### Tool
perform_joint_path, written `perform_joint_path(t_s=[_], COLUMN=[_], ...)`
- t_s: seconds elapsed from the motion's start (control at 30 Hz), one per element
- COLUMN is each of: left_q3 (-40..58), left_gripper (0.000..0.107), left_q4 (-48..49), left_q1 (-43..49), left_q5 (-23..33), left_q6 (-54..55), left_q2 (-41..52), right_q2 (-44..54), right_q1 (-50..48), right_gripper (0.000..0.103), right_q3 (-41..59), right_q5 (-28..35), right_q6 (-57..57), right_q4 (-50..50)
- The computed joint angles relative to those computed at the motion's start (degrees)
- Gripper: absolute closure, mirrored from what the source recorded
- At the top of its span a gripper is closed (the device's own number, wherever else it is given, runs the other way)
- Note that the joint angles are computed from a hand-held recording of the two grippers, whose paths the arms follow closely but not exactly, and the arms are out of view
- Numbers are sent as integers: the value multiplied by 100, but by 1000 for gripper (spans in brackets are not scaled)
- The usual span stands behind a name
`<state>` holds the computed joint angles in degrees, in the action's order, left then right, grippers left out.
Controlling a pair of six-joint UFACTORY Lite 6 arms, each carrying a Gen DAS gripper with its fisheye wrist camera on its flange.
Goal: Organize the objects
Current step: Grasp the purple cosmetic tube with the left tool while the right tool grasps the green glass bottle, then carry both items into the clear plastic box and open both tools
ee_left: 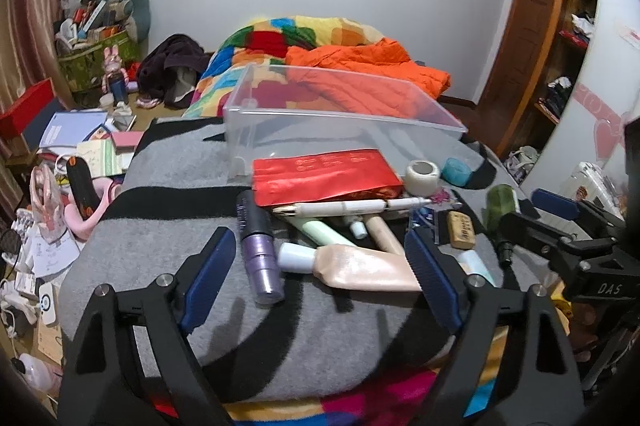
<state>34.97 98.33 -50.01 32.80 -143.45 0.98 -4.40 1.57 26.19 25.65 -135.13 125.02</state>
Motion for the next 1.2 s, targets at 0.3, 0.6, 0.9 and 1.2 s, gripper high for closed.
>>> perform_joint_path(t_s=[0.3, 0.6, 0.9, 1.2], left_q3=[-19, 185, 424, -113], left_gripper=[39, 57, 82, 82], left_q4=[574, 1948, 1631, 1179], left_q1=[1201, 1960, 1909, 1924], left_q5=[-647, -1348, -1125, -919], left_q6=[-365, -1419, -1092, -664], left_q2=[218, 903, 1229, 247], right_q2=[870, 1911, 1916, 1471], right_q1=[-841, -1112, -710, -883], right_gripper=[23, 40, 59, 64], right_q3=[636, 1433, 1274, 1205], right_q5=[107, 5, -251, -114], right_q6=[350, 1238, 291, 916], right_q4=[-349, -1076, -62, -797])
